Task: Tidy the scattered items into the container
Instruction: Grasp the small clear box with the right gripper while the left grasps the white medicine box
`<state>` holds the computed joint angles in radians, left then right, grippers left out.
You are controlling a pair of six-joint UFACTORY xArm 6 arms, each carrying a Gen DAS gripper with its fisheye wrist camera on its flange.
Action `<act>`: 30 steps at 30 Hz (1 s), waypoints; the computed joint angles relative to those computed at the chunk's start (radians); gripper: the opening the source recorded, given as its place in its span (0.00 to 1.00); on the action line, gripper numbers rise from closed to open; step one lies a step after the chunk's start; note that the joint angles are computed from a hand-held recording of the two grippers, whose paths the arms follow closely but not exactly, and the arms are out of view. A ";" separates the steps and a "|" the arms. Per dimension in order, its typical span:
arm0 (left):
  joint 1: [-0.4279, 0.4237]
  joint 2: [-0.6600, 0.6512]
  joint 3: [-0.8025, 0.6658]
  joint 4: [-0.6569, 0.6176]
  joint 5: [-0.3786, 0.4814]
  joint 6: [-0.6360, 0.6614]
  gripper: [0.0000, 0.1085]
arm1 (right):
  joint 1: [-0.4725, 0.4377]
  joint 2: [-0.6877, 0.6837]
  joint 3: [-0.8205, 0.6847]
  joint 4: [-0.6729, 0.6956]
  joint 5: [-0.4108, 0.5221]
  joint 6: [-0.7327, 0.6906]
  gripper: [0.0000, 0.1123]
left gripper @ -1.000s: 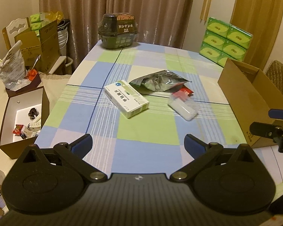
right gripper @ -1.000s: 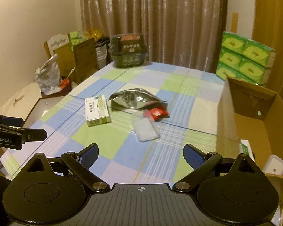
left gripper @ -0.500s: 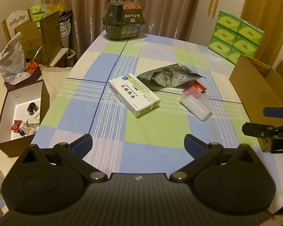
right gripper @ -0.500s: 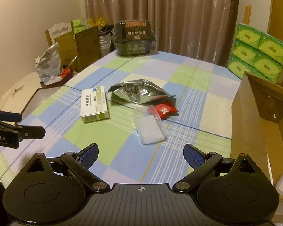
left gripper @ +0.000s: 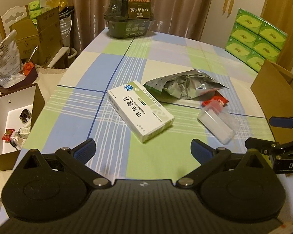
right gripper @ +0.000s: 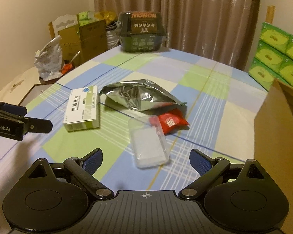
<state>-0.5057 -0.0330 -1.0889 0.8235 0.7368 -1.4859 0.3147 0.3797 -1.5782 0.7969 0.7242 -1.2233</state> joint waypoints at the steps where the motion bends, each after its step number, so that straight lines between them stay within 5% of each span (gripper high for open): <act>1: 0.009 0.013 -0.006 0.001 -0.008 0.002 0.93 | 0.003 0.020 -0.020 -0.002 0.003 -0.005 0.84; 7: 0.062 0.095 -0.055 0.002 -0.060 0.003 0.93 | 0.025 0.126 -0.121 -0.039 0.006 -0.013 0.83; 16: 0.108 0.242 -0.189 0.000 -0.082 0.048 0.93 | 0.035 0.234 -0.229 -0.084 0.026 0.018 0.67; 24: 0.114 0.359 -0.320 -0.035 0.011 0.102 0.93 | 0.023 0.279 -0.288 -0.089 0.068 0.032 0.51; 30: 0.103 0.362 -0.316 -0.054 0.015 0.146 0.74 | 0.018 0.242 -0.245 -0.096 0.068 0.036 0.48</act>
<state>-0.4025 0.3286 -1.4052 0.7693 0.7521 -1.3398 0.3323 0.6218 -1.8234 0.7005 0.7919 -1.1876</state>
